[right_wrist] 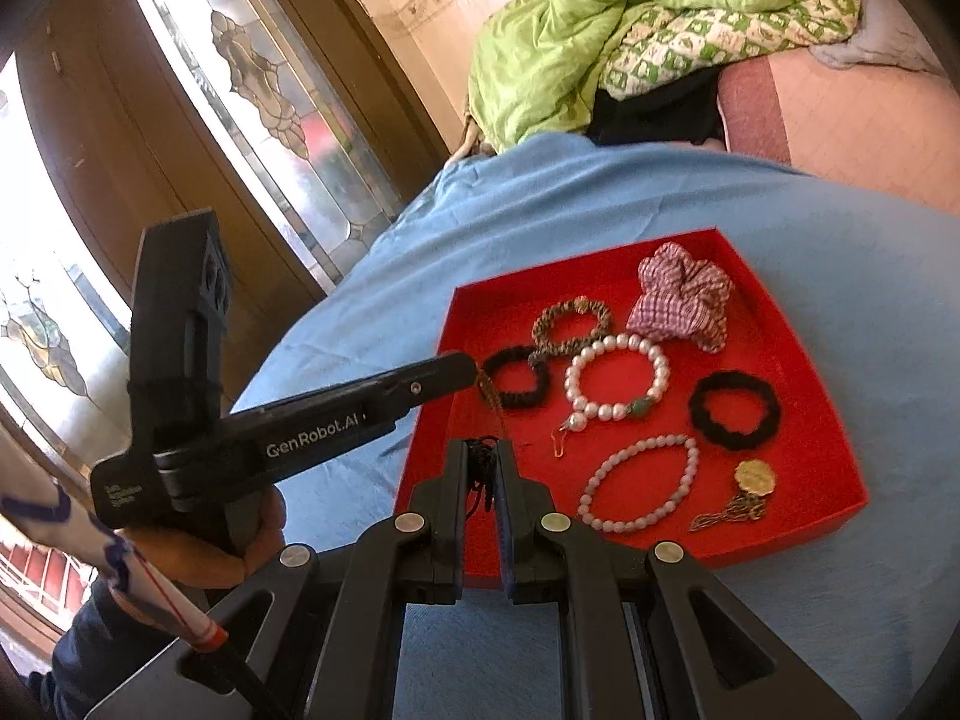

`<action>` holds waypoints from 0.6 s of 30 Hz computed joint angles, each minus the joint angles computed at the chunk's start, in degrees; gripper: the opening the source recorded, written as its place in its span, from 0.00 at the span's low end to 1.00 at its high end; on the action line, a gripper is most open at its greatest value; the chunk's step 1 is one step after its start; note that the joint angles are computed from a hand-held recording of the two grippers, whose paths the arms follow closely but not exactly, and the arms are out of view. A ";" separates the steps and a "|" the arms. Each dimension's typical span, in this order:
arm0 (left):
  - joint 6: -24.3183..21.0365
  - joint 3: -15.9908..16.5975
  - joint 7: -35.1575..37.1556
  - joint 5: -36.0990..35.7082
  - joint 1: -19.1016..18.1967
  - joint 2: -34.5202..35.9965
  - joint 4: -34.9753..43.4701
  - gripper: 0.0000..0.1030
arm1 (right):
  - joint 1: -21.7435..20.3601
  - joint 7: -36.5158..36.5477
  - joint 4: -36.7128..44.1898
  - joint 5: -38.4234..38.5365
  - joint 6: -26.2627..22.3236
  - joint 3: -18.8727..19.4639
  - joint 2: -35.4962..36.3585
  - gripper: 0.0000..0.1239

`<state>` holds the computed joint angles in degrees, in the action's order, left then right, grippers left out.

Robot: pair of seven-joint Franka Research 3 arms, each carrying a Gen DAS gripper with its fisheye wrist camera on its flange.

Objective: Organize jewelry
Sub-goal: 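Lower the earring and keychain into the red tray and open both tools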

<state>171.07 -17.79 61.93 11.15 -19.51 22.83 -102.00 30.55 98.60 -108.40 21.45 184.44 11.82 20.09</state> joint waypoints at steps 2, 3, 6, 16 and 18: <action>-0.55 0.15 -0.06 0.06 -0.02 0.25 0.29 0.09 | 0.98 0.62 0.86 -0.13 -0.83 -0.99 0.75 0.08; -0.91 0.63 -0.38 0.46 -0.40 0.26 0.40 0.09 | 1.75 1.06 1.06 -0.35 -1.11 -1.83 0.96 0.08; -1.61 0.79 -0.49 0.76 -0.48 0.66 0.84 0.09 | 3.75 2.45 1.63 -1.24 -2.09 -4.00 1.61 0.08; -4.53 2.51 -1.63 2.92 -2.25 2.12 3.34 0.09 | 5.68 6.21 1.76 -3.78 -3.90 -6.91 2.56 0.08; -5.32 3.65 -2.63 4.46 -3.28 2.26 3.78 0.09 | 5.66 6.66 1.59 -4.24 -4.01 -7.02 2.54 0.08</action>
